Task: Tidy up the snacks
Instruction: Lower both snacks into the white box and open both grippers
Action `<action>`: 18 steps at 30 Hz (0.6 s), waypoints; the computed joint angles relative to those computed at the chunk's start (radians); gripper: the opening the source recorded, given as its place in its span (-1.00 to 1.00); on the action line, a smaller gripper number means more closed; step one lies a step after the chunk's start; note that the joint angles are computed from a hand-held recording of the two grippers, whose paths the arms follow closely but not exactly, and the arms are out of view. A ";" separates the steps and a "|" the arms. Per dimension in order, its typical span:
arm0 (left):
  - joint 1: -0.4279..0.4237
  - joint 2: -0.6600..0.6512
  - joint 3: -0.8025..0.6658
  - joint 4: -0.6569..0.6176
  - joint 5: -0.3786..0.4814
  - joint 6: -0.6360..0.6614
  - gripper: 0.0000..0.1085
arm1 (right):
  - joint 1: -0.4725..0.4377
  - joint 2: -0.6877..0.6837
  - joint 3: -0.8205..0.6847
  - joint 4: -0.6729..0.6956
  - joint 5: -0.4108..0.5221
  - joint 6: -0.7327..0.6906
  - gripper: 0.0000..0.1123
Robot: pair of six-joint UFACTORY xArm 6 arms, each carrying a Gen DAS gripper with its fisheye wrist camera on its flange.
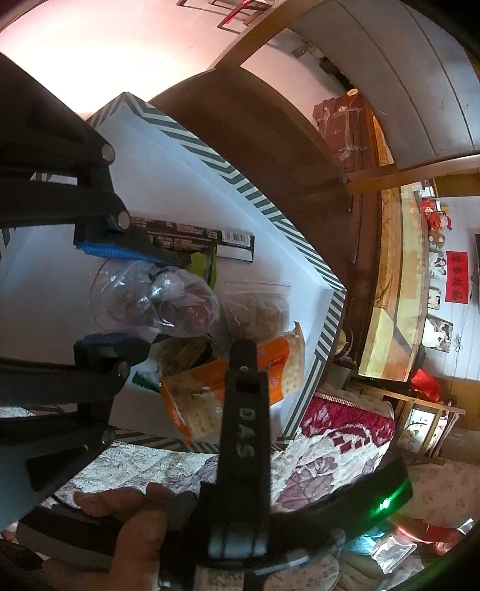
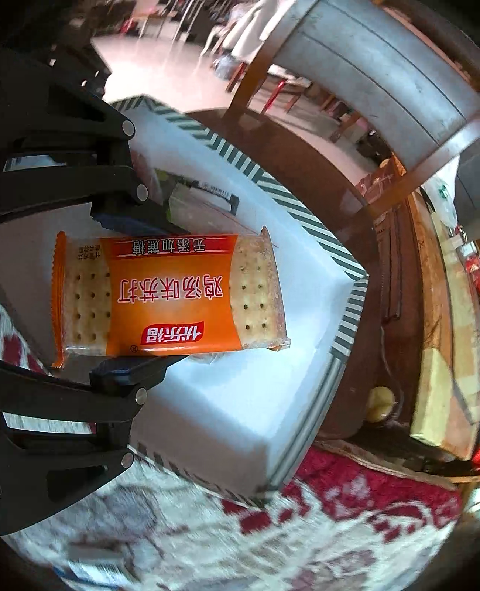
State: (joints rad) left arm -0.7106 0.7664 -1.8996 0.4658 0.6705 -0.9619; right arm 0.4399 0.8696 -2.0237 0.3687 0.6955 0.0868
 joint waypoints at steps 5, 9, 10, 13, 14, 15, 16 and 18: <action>-0.004 0.010 -0.014 0.004 0.031 -0.013 0.02 | 0.000 -0.069 0.104 0.073 -0.055 -0.054 0.10; -0.008 -0.009 0.012 0.025 0.017 -0.045 0.26 | -0.003 -0.146 0.215 0.086 -0.110 -0.058 0.13; -0.009 -0.014 0.016 0.037 0.019 -0.058 0.30 | -0.004 -0.168 0.249 0.090 -0.127 -0.064 0.13; -0.012 -0.022 0.018 0.061 0.024 -0.080 0.40 | -0.006 -0.240 0.357 0.110 -0.184 -0.091 0.13; -0.015 -0.026 0.020 0.072 0.025 -0.089 0.41 | -0.007 -0.261 0.390 0.115 -0.204 -0.098 0.13; -0.017 -0.028 0.019 0.082 0.028 -0.095 0.42 | -0.007 -0.292 0.435 0.120 -0.230 -0.103 0.13; -0.019 -0.027 0.015 0.090 0.032 -0.098 0.43 | -0.008 -0.311 0.462 0.127 -0.245 -0.110 0.13; -0.027 -0.026 0.005 0.105 0.037 -0.103 0.44 | -0.010 -0.363 0.536 0.151 -0.285 -0.133 0.13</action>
